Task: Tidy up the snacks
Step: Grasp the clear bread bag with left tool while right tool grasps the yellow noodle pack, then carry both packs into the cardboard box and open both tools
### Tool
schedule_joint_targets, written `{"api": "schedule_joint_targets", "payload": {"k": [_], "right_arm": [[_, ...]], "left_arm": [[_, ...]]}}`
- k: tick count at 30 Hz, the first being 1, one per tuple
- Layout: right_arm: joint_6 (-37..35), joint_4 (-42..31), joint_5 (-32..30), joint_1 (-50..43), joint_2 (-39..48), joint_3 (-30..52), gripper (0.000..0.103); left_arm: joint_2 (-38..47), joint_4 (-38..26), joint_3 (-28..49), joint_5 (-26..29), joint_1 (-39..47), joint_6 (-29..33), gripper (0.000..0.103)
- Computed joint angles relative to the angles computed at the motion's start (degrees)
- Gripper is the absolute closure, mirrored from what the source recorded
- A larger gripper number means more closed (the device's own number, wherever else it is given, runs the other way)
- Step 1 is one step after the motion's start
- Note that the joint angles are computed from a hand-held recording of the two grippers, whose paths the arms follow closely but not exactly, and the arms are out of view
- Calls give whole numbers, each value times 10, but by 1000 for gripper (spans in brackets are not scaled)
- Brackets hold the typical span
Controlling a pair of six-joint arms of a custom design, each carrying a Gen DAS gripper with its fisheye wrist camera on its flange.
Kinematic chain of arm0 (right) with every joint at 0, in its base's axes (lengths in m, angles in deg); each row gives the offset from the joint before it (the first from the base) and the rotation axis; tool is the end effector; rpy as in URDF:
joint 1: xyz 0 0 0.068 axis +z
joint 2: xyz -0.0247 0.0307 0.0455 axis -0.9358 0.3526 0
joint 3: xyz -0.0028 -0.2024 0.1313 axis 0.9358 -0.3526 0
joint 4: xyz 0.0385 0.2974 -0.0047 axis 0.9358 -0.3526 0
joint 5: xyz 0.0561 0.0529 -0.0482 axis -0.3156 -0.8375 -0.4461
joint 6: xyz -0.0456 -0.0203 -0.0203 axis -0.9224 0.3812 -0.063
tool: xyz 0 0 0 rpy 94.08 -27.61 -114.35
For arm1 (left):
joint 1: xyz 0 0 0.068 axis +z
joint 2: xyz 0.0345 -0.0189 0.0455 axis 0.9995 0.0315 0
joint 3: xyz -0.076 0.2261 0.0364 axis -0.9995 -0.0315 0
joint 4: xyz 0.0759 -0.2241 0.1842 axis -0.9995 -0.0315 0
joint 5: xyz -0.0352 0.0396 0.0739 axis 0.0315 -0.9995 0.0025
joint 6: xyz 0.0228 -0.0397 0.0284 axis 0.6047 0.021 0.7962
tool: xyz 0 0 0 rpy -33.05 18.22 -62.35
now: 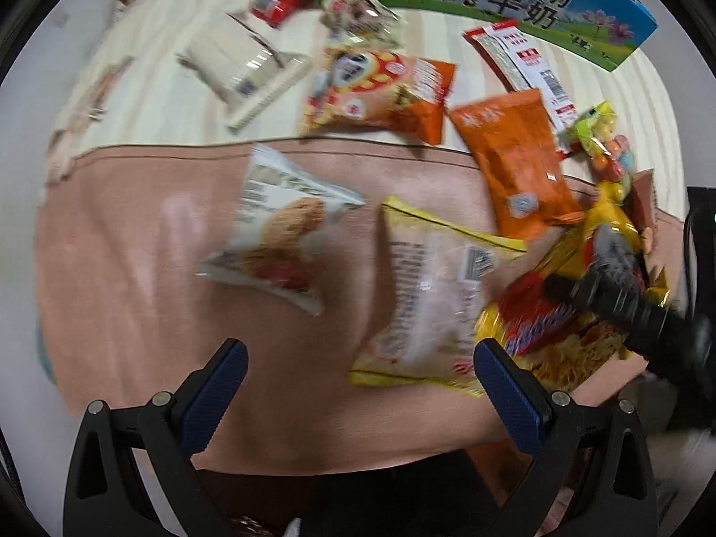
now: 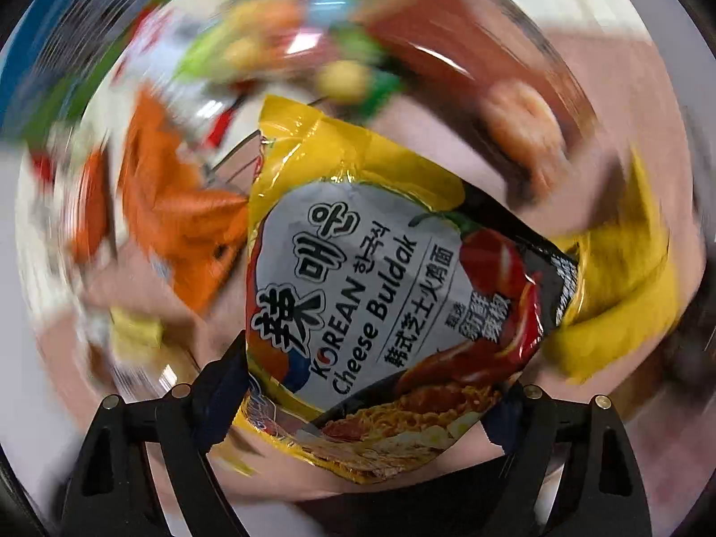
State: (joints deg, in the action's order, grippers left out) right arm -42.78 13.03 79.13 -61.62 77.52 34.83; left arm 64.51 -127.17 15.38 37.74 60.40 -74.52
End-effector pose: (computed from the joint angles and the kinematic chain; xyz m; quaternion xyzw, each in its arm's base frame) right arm 0.3090 0.0464 0.0172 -0.0339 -0.9973 -0.0541 0.0371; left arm 0.2204 -0.1166 0.1753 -0.1336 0.9905 -0.0231 0.0247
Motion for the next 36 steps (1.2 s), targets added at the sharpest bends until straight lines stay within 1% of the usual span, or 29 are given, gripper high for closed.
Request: {"api": "schedule_joint_targets", "payload": {"k": [1,2,4,5,7,8,9,10,12,13,14,15,16,19,20,22,23,25,27,28,29,30,32,33,34,36], "right_arm": [[-42,-5,16,10,-6,-3,14],[-69,-1,33,16,-17,-14,14],[-117,8,57,27,-30,-28,14],[-133,12,67,31,-35,-34,14],[-155,30,83,39,-51,-54,11],[-159,36,95,45,-58,-63,7],[-151,28,101,53,-72,-68,6],[-138,23,101,57,-82,-74,6],[-104,9,99,57,-91,-77,6],[-87,-12,99,44,-104,-75,6],[-65,-17,90,36,-108,-79,7],[-64,-19,78,20,-117,-86,14],[-59,-16,63,10,-121,-91,15],[-55,-1,70,8,-163,-128,15],[-56,2,71,9,-190,-149,17],[-48,15,70,26,-236,-184,22],[-54,-2,70,26,-272,-194,26],[-75,-27,60,18,-331,-215,27],[-95,-50,53,10,-371,-227,28],[-110,-74,42,-6,-390,-223,28],[-111,-79,30,-11,-401,-228,28],[-120,-107,16,-24,-418,-220,32],[-155,-156,-26,-63,-448,-202,32],[-176,-181,-41,-79,-464,-190,32],[-200,-205,-52,-93,-474,-172,32],[-242,-246,-77,-125,-481,-129,32]], "left_arm": [[11,13,-2,15,7,8,0],[18,23,-4,24,11,14,0],[40,56,-10,52,20,31,0],[55,77,-14,70,25,39,2],[80,116,-25,95,35,45,23],[89,131,-31,104,39,45,46],[98,143,-35,110,43,45,60],[102,154,-42,111,45,41,60],[84,174,-66,90,41,28,63],[74,174,-74,86,43,29,63],[64,179,-89,84,44,31,64],[54,177,-96,82,42,29,64],[46,177,-105,79,41,26,64],[1,164,-132,72,17,1,65],[-13,162,-142,67,14,-1,66],[-60,130,-156,60,26,16,66],[-82,118,-162,54,16,10,66],[-115,98,-172,52,15,7,66],[-138,80,-173,56,19,7,66],[-147,70,-171,58,25,12,66],[-139,73,-165,62,44,32,66],[-151,60,-160,63,50,36,66],[-188,14,-137,69,61,48,66],[-213,-12,-127,74,85,71,66],[-220,-25,-112,76,99,83,66],[-211,-48,-60,81,124,105,66]]}}
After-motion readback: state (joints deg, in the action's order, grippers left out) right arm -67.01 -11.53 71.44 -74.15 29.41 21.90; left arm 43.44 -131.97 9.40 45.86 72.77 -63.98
